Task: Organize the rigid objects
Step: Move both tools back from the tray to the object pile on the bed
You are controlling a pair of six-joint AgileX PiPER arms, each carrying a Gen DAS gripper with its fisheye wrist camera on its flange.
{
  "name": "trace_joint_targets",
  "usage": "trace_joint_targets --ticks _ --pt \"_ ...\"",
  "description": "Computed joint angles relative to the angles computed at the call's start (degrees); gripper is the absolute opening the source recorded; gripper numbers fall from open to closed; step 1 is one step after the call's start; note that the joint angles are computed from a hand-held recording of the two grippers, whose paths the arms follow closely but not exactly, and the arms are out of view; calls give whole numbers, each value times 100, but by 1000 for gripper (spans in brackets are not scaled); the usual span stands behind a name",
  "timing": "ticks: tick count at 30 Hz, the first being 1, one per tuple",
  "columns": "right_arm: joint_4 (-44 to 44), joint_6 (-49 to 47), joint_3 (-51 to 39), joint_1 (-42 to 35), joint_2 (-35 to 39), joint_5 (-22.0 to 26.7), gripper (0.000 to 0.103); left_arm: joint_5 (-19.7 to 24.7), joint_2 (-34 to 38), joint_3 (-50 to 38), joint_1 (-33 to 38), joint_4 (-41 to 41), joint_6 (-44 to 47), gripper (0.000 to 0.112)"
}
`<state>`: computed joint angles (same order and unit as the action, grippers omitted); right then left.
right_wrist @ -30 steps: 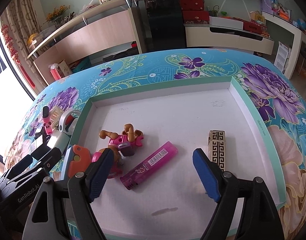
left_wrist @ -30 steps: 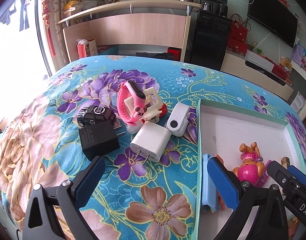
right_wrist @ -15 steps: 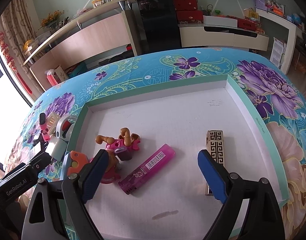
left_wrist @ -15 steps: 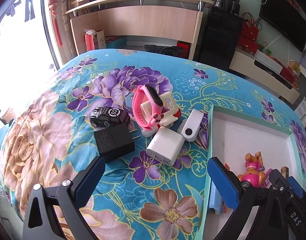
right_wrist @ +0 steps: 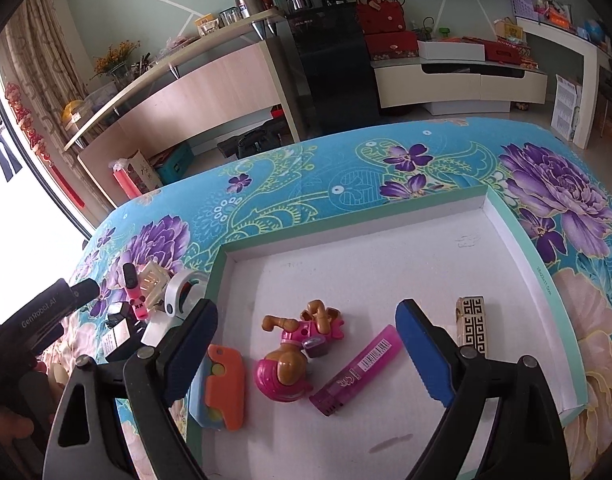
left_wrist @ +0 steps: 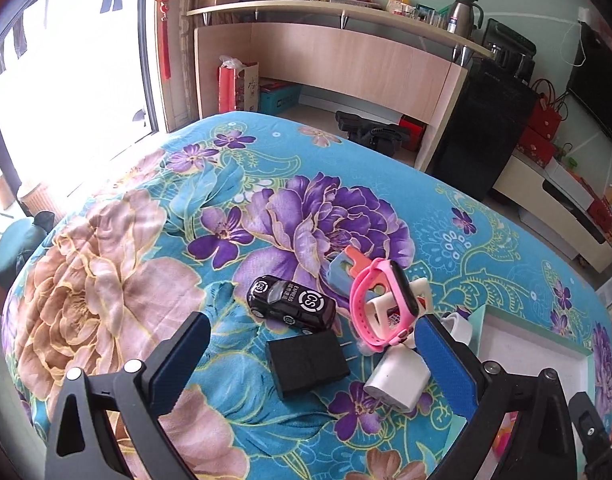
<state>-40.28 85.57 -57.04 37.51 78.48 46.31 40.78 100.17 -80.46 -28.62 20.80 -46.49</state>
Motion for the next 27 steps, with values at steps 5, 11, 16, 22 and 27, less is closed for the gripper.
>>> trace_joint_targets --ticks 5,11,16,22,27 --pt "112 -461 -827 18 608 -40 91 -205 -25 290 508 -696 672 103" --pt "301 -931 -1740 95 1479 -137 91 -240 -99 500 889 -978 1092 103" --pt "514 -1328 -2209 114 2056 -152 91 -281 -57 542 1065 -1383 1548 103" --pt "633 -1713 -2350 132 2391 -286 85 -260 141 438 999 -1866 2168 103" --pt "815 -1919 -2360 63 2515 -450 64 -336 224 400 961 -2247 2557 103"
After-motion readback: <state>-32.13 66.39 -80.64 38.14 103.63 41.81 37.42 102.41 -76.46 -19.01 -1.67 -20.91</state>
